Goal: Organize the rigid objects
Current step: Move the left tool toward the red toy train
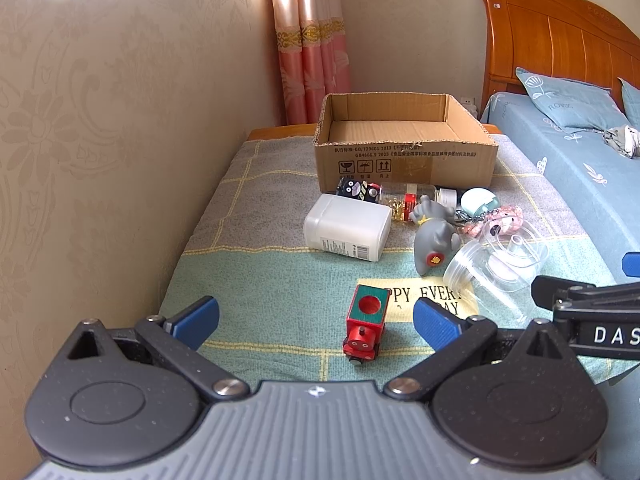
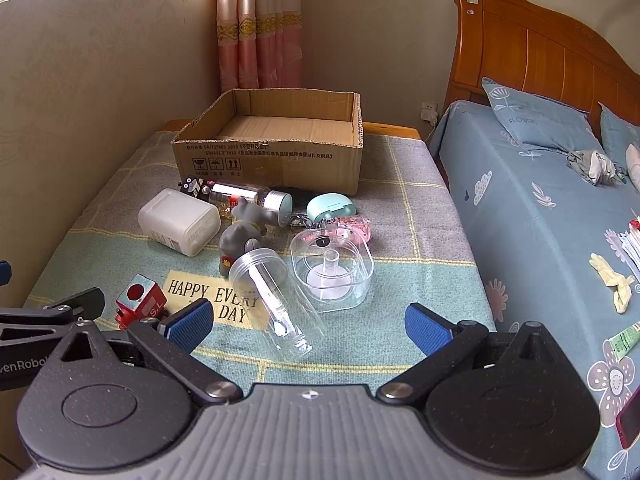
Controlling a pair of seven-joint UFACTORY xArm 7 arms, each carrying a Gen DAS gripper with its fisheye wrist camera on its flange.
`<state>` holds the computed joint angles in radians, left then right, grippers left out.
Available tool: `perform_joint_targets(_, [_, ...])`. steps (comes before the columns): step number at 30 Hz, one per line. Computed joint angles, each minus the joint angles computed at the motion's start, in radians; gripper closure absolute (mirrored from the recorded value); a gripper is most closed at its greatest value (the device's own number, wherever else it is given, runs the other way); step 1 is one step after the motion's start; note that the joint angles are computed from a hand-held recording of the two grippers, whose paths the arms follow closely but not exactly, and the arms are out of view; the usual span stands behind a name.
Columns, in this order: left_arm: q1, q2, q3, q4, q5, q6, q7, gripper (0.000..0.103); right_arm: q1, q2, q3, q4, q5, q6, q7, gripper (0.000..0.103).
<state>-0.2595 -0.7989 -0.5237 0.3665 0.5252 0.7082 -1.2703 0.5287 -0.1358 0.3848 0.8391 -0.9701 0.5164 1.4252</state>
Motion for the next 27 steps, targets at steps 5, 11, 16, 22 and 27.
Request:
perform_joint_targets(5, [-0.003,-0.001,0.002,-0.001,-0.002,0.001,-0.002,0.001,0.000,-0.001,-0.001,-0.003,-0.003,-0.002,0.000,0.000])
perform_joint_targets(11, [0.001,-0.001,0.004,-0.005,0.002,-0.014,-0.005,0.001,-0.001,-0.001,0.000,-0.003,-0.007,-0.003,0.004,0.000])
perform_joint_targets(16, [0.006,0.001,0.008,-0.013,0.007,-0.040,-0.002,0.001,-0.001,0.002,-0.002,0.001,-0.010,-0.003,-0.004,0.000])
perform_joint_targets(22, [0.025,-0.011,0.012,-0.030,0.030,-0.096,0.011,0.001,-0.009,0.001,-0.005,-0.003,-0.047,-0.021,0.010,0.000])
perform_joint_targets(27, [0.045,-0.037,0.024,-0.067,0.034,-0.173,0.040,0.001,-0.027,-0.003,-0.013,-0.016,-0.106,-0.071,0.041,0.000])
